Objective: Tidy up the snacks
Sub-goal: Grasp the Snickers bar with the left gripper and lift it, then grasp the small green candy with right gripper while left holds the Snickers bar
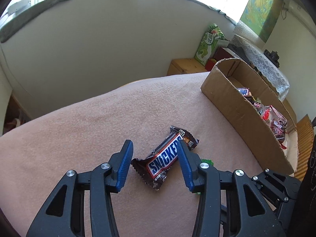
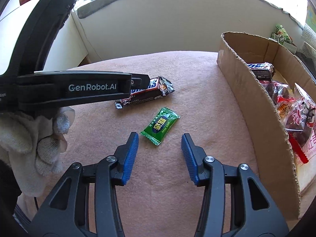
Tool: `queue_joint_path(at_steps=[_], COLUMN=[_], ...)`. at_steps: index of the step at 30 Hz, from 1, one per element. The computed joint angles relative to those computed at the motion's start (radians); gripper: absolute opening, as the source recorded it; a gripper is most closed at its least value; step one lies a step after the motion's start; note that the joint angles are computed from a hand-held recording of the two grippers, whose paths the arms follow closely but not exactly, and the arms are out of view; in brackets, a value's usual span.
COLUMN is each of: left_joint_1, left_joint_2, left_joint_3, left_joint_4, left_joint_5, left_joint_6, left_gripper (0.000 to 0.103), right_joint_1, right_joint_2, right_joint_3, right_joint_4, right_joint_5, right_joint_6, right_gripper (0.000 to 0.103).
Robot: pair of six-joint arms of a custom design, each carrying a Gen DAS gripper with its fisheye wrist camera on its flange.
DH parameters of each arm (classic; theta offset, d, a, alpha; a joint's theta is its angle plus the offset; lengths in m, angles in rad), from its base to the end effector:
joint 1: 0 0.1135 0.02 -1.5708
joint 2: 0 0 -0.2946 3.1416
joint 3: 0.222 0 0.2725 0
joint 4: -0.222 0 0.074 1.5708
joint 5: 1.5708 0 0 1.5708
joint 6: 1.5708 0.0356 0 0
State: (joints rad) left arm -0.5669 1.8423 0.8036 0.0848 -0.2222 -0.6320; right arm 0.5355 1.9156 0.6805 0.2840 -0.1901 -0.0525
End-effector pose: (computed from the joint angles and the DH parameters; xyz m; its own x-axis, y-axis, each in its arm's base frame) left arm 0.2982 -0.1805 0.1100 -0.8011 -0.1731 -0.5730 -0.0706 0.9779 -0.1967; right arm 0.2779 0.1727 0.0709 -0.6679 -0.4562 -0.5881 -0.6314 0.7656 0.1231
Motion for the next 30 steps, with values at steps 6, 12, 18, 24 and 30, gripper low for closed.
queue_joint_path(at_steps=[6, 12, 18, 24, 30], left_joint_1=[-0.006, -0.007, -0.009, -0.002, 0.018], left_joint_2=[0.01, 0.061, 0.056, 0.031, -0.017], left_joint_3=[0.04, 0.072, 0.041, -0.01, -0.09], left_joint_4=[-0.028, -0.041, -0.027, -0.001, 0.04], left_joint_5=[0.004, 0.018, -0.008, -0.045, -0.047], left_joint_6=[0.076, 0.077, 0.048, 0.024, -0.006], left_gripper=[0.047, 0.048, 0.033, 0.027, 0.027], right_joint_1=[0.016, 0.019, 0.011, 0.043, 0.059], right_joint_2=[0.015, 0.034, 0.044, 0.053, 0.064], right_joint_3=[0.018, 0.052, 0.069, 0.082, 0.104], right_joint_4=[-0.002, -0.027, -0.036, -0.035, -0.05], right_joint_5=[0.028, 0.036, 0.04, 0.073, 0.078], right_joint_6=[0.026, 0.031, 0.037, 0.063, 0.096], right_gripper=[0.045, 0.045, 0.045, 0.045, 0.045])
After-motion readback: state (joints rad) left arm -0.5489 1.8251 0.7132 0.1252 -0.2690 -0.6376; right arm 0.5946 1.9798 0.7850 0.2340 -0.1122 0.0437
